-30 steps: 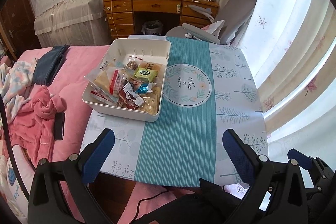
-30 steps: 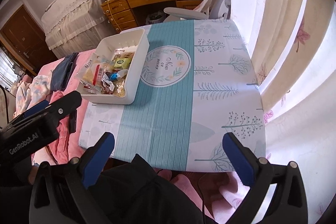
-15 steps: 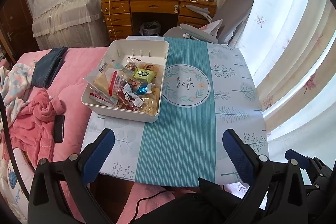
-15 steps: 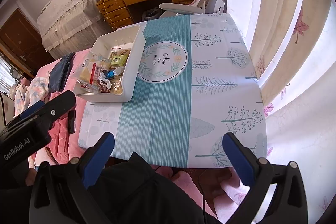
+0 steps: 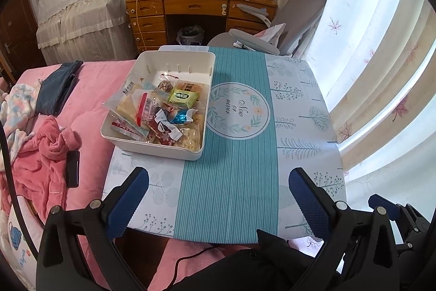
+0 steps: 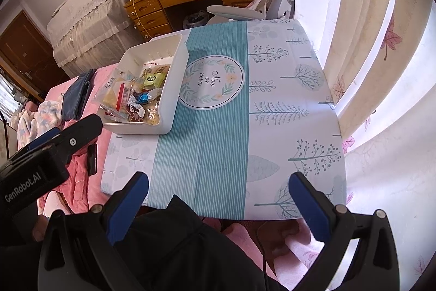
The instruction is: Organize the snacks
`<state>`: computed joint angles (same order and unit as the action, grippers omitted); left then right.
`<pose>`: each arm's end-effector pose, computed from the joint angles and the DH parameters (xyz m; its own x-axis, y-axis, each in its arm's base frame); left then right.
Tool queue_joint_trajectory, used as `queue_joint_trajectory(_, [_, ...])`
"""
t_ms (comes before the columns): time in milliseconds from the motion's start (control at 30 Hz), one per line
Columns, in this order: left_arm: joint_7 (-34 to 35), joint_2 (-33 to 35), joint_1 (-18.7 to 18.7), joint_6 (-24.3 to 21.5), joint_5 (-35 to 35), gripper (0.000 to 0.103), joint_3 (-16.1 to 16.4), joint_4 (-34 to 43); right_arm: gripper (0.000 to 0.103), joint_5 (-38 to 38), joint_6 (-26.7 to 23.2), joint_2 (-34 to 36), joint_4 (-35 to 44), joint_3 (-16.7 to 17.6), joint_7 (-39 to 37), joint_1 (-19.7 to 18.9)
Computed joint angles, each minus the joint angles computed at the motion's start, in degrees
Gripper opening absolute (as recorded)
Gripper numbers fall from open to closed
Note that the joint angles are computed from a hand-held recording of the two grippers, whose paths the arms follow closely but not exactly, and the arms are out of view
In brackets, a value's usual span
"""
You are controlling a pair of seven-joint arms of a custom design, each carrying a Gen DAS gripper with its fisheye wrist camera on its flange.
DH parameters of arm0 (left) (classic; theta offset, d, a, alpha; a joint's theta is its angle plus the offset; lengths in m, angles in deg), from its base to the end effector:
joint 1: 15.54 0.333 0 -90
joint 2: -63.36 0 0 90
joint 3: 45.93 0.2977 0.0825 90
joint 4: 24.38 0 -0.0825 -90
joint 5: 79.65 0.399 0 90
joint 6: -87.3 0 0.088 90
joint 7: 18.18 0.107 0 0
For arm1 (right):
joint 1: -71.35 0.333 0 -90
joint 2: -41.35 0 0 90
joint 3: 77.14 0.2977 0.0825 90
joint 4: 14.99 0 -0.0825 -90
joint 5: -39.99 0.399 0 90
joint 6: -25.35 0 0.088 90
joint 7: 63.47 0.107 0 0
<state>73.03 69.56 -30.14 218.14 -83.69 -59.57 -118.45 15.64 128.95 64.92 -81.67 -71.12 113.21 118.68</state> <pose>0.5761 -0.3030 0.5847 -0.4754 -0.8757 0.0840 -0.7755 0.3720 -0.5101 0.4606 0.5341 0.5770 -0.4734 -0.8592 -0.1938 -0.7686 0.5105 -0.3856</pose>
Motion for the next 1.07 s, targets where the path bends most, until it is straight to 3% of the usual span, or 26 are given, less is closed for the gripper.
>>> queue_joint_trajectory(1067, [-1.92,-3.04,0.12,-0.23,1.04,0.102,0.24,-3.62,0.103,2.24,-0.12,0.02,-0.47,0.49,-0.26,0.19])
